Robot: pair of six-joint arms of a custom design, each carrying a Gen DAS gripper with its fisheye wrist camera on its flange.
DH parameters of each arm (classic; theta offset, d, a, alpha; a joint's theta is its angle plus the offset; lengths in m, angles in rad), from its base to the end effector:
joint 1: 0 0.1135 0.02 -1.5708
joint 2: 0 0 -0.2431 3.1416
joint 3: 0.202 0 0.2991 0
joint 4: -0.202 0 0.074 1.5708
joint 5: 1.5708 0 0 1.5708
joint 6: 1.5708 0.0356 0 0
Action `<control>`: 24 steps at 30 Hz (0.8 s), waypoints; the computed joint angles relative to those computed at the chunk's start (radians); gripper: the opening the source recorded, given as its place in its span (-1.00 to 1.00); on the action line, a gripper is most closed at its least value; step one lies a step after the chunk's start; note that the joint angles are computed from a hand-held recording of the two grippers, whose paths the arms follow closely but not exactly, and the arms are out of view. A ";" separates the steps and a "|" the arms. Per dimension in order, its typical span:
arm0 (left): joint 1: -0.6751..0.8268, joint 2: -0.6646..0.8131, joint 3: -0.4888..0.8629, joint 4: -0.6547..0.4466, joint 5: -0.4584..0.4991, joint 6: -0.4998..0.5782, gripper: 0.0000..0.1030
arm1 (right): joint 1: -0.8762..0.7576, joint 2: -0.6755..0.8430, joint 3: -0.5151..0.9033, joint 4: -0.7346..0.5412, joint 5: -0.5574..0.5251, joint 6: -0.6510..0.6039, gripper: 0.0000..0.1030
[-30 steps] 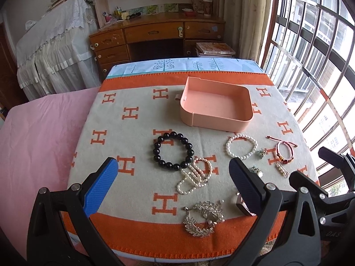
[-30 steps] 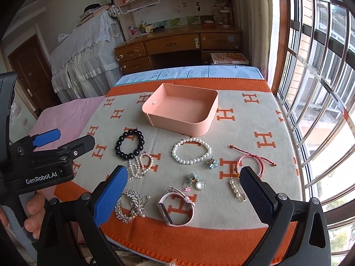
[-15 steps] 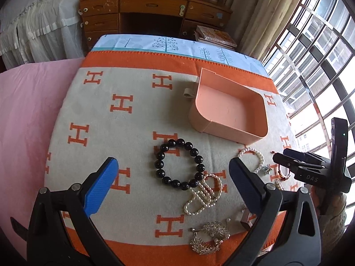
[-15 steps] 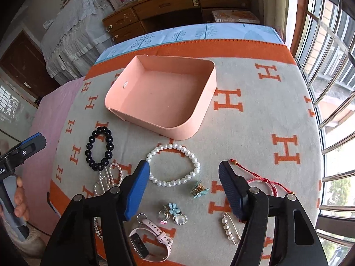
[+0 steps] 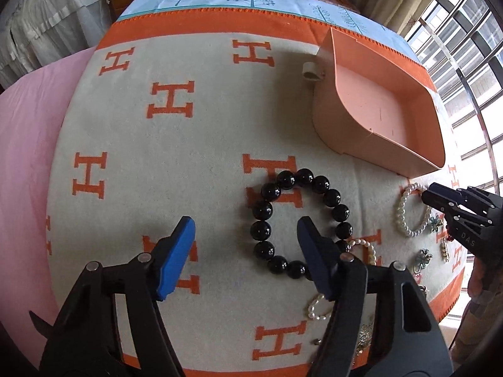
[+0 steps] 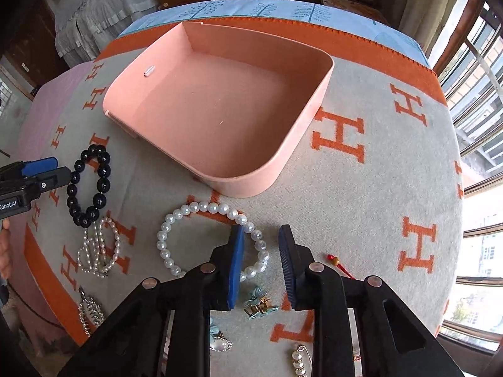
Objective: Organize jewelry
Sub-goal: 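Move left tool to black bead bracelet while right tool reaches pearl bracelet, then close left tool on black bead bracelet while right tool grips pearl bracelet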
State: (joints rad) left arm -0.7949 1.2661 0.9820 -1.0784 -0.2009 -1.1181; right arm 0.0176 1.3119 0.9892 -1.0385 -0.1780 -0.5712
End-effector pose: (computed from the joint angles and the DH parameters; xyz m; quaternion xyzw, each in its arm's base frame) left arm 0.1925 -0.1861 0.2143 -0.1695 0.9750 -0.0270 0.1411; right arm 0.2772 0.0112 0.2058 -0.2963 0.9453 0.0566 0.1244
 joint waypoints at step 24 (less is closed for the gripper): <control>0.035 0.055 0.188 -0.073 -0.098 0.097 -0.76 | 0.009 -0.131 0.377 -0.258 -0.262 0.087 -0.85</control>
